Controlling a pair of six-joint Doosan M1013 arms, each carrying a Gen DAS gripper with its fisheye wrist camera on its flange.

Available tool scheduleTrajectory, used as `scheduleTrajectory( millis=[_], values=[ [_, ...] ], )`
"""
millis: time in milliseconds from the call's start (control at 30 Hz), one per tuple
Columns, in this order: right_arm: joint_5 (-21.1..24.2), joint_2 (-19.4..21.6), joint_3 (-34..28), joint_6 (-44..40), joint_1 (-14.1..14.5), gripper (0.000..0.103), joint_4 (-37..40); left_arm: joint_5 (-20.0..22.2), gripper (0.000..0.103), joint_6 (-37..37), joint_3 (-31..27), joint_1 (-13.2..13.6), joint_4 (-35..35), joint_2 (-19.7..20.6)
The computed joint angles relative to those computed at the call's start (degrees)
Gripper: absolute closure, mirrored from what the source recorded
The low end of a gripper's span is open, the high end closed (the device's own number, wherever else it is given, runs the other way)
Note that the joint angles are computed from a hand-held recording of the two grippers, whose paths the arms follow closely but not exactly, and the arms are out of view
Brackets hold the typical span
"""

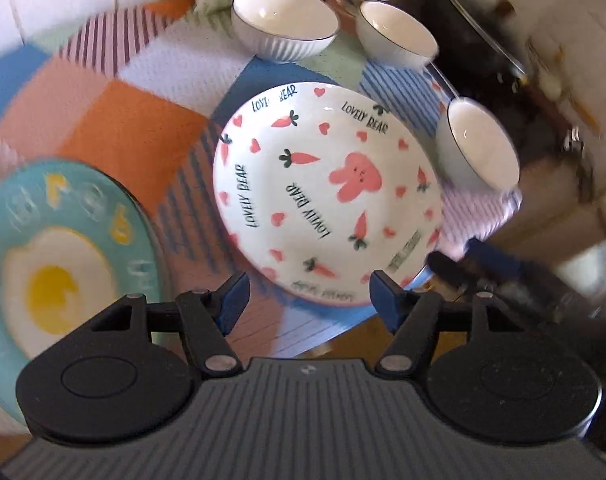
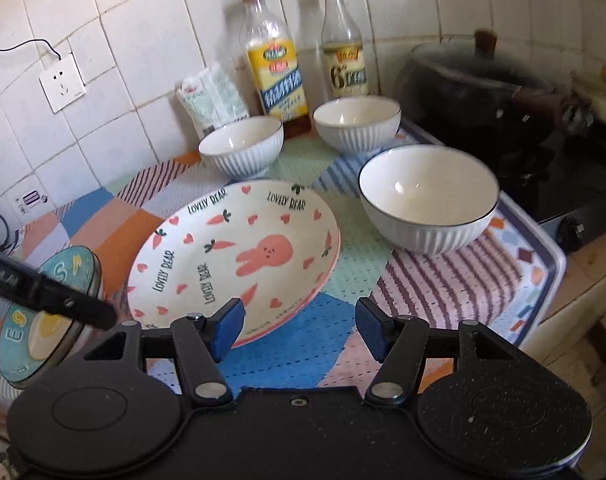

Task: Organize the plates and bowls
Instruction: 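Close both grippers on the rim of the pink bunny plate, then lift the bunny plate with both grippers and lower it onto the egg plate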

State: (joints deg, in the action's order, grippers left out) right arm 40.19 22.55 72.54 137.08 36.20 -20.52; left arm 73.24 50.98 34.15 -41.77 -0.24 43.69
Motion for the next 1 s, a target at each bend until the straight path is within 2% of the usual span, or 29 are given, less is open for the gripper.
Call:
scheduleTrajectory(
  millis=[133,233,333,433,467,500,567,633,733,867,1000],
  values=[
    [-3.1,0.5,0.2,-6.5,-2.0,0.036,8.4,1.7,0.037,-3.9,-2.2,-0.5,3.4,1.7],
    [-2.4,1.6,-0.9,-7.3,-2.9,0.036,11.0,3.1,0.037,-4.1,-3.8,-0.5,3.9,2.8],
    [-3.0,2.2,-1.3,-9.8,-3.9,0.041,15.1,4.4,0.04,-4.9,-5.4,-0.5,5.2,4.1],
    [-2.4,3.0,-2.1,-13.2,-4.4,0.05,17.5,7.3,0.044,-5.8,-8.1,-0.3,5.0,5.8],
    [-1.7,3.2,-2.6,-13.8,-4.5,0.058,18.6,7.6,0.047,-5.7,-8.2,-0.2,4.8,6.0],
    [-1.7,3.3,-2.6,-15.0,-4.8,0.07,20.5,8.1,0.053,-5.6,-8.6,-0.2,4.8,6.2],
    [-2.5,3.3,-2.3,-14.7,-5.1,0.075,21.7,8.6,0.063,-5.1,-8.8,-0.2,5.0,6.6],
    [-2.7,3.2,-1.9,-15.0,-5.3,0.082,22.7,7.0,0.068,-5.4,-7.4,-0.2,5.6,6.0],
    [-3.0,3.3,-1.8,-16.1,-5.6,0.082,24.8,6.2,0.068,-4.8,-6.9,-0.3,6.1,5.8],
    [-3.2,3.8,-2.2,-15.1,-5.6,0.08,24.1,1.9,0.068,-3.9,-2.7,-0.3,6.4,3.8],
    [-4.5,3.8,-1.8,-15.9,-5.6,0.08,24.3,2.3,0.068,-3.9,-2.9,-0.6,7.0,3.9]
  ],
)
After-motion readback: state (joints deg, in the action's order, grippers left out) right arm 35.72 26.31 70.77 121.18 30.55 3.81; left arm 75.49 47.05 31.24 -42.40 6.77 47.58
